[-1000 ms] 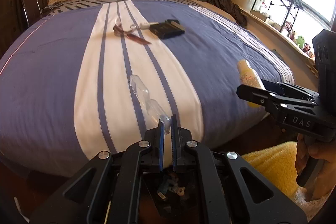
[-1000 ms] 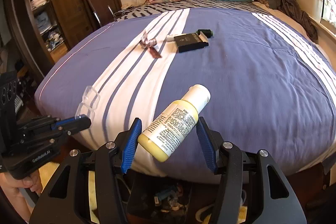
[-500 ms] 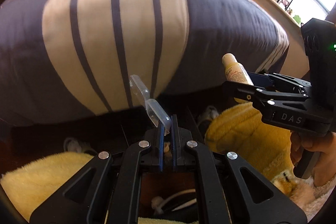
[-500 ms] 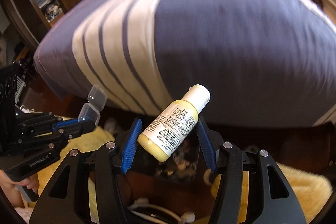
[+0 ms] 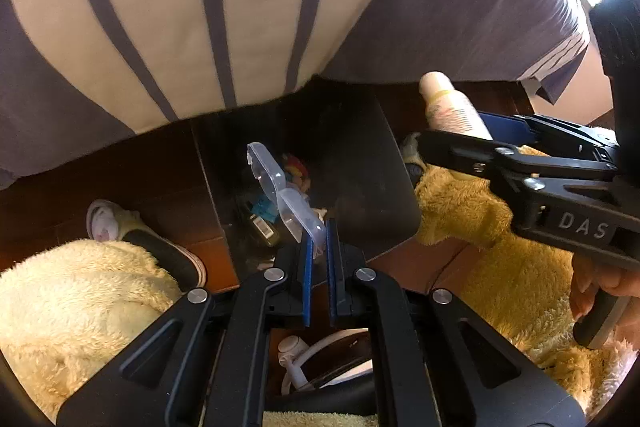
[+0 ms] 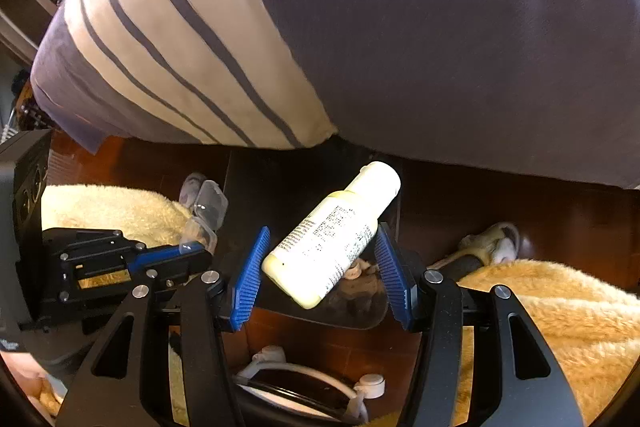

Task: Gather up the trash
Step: 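Open both tools to drop the bottle and box into the bin, then raise both open tools back over the black box and ribbon wrapper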

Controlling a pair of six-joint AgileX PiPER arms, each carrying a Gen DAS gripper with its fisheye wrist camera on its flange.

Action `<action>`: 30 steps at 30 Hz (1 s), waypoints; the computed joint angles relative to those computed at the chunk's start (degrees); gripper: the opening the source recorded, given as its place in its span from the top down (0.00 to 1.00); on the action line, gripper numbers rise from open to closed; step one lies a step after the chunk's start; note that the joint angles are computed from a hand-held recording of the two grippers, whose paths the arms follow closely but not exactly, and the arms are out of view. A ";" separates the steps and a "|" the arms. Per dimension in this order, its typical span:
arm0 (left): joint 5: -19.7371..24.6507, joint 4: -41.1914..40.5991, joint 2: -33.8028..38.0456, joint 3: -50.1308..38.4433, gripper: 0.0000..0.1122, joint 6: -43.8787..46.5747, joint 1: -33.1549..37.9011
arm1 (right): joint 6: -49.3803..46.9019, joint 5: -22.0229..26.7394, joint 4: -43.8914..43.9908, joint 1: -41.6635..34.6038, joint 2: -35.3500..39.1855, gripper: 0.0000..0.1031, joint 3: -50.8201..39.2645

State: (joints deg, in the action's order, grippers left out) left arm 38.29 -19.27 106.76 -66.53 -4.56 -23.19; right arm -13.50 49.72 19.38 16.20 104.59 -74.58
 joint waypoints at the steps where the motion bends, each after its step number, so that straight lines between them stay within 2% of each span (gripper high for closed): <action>1: 0.16 -0.37 0.47 -0.16 0.96 0.73 0.33 | 0.33 0.13 -0.05 0.28 0.74 0.47 -0.46; 8: 0.99 -0.24 1.84 -1.15 0.93 -0.45 0.44 | 0.91 1.42 -0.73 0.63 2.28 0.46 -2.87; 12: 1.00 0.80 1.35 -0.67 0.75 -1.70 0.93 | 2.28 0.94 -1.44 -0.22 2.24 0.40 -3.09; 14: 1.04 2.40 0.91 -0.63 0.70 -3.35 0.78 | 2.71 0.83 -1.43 -1.08 1.73 0.38 -3.11; 21: 2.45 14.27 -4.76 -1.56 0.37 -13.10 -0.26 | 2.84 1.75 -1.03 -4.56 -1.54 0.21 -4.18; 23: 3.13 17.41 -7.25 -2.31 0.31 -15.31 -0.24 | 2.43 2.09 -0.77 -5.61 -3.14 0.16 -5.36; 30: 6.60 22.14 -12.58 -8.52 0.17 -16.50 1.69 | 2.55 3.28 -1.95 -7.15 -5.48 0.13 -13.56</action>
